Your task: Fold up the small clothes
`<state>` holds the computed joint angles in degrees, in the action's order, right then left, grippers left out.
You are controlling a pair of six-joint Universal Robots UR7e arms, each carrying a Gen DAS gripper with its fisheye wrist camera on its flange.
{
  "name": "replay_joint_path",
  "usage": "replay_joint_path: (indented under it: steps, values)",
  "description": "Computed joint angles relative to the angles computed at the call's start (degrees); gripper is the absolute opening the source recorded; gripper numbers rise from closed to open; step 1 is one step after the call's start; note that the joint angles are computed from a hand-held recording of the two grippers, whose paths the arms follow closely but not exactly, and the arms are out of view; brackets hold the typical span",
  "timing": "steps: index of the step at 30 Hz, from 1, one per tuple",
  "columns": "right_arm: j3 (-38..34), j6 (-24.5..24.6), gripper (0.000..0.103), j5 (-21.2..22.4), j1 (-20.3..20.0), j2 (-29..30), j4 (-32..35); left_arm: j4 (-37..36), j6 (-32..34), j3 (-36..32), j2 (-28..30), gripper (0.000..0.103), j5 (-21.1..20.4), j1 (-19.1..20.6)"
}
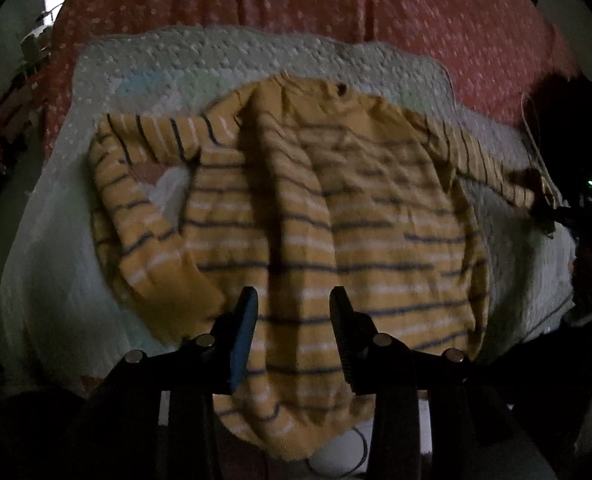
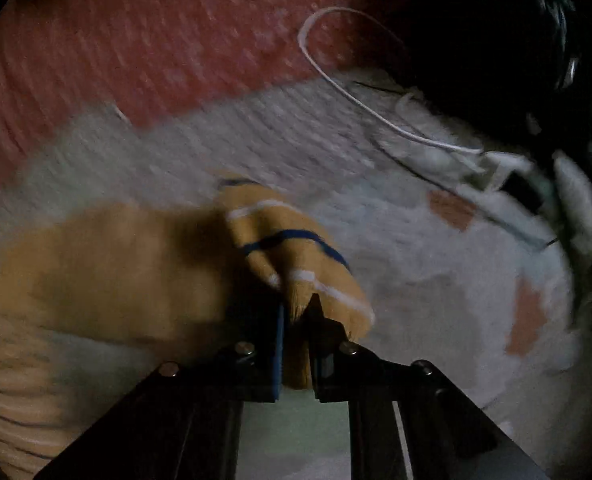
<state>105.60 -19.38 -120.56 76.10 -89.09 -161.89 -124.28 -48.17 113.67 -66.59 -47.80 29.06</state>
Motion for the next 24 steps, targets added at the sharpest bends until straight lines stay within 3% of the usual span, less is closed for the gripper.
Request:
replay_joint_path:
  steps: [1,5,7,10,16,18,21,24]
  values:
    - [-0.57,2.99,0.011,4.56,0.92,-1.44,4.63,-0.55,0.34,0.02,-0.13,0.036,0.49,0.41]
    - [-2.68,9.49,0.011,15.87,5.66,-1.51,14.77,-5.12,3.21,-0.58,-0.03,0.036,1.41,3.91]
    - [-4.22,13.13,0.011,22.03,8.67,1.54,18.46,-8.81,5.52,-1.76,0.36,0.037,0.64,6.94]
    - [-6.32,17.21,0.011,27.37,12.27,8.15,20.08,-14.79,8.26,-2.86,0.86,0.038,-1.18,10.79]
    - [-11.95,24.15,0.011,31.24,17.58,25.94,17.33,-26.65,11.92,-1.98,0.6,0.039,-3.31,16.71]
    - [-15.0,25.57,0.016,32.09,18.19,31.6,18.05,-28.23,12.29,-1.03,-0.38,0.04,-4.98,18.29]
    - [-18.61,26.68,0.026,34.73,17.7,36.47,23.03,-28.26,12.43,-0.77,-1.43,0.04,-6.22,20.09]
    - [-19.01,24.83,0.029,37.68,17.75,37.83,26.16,-29.52,12.53,-0.63,-2.34,0.043,-7.76,21.29]
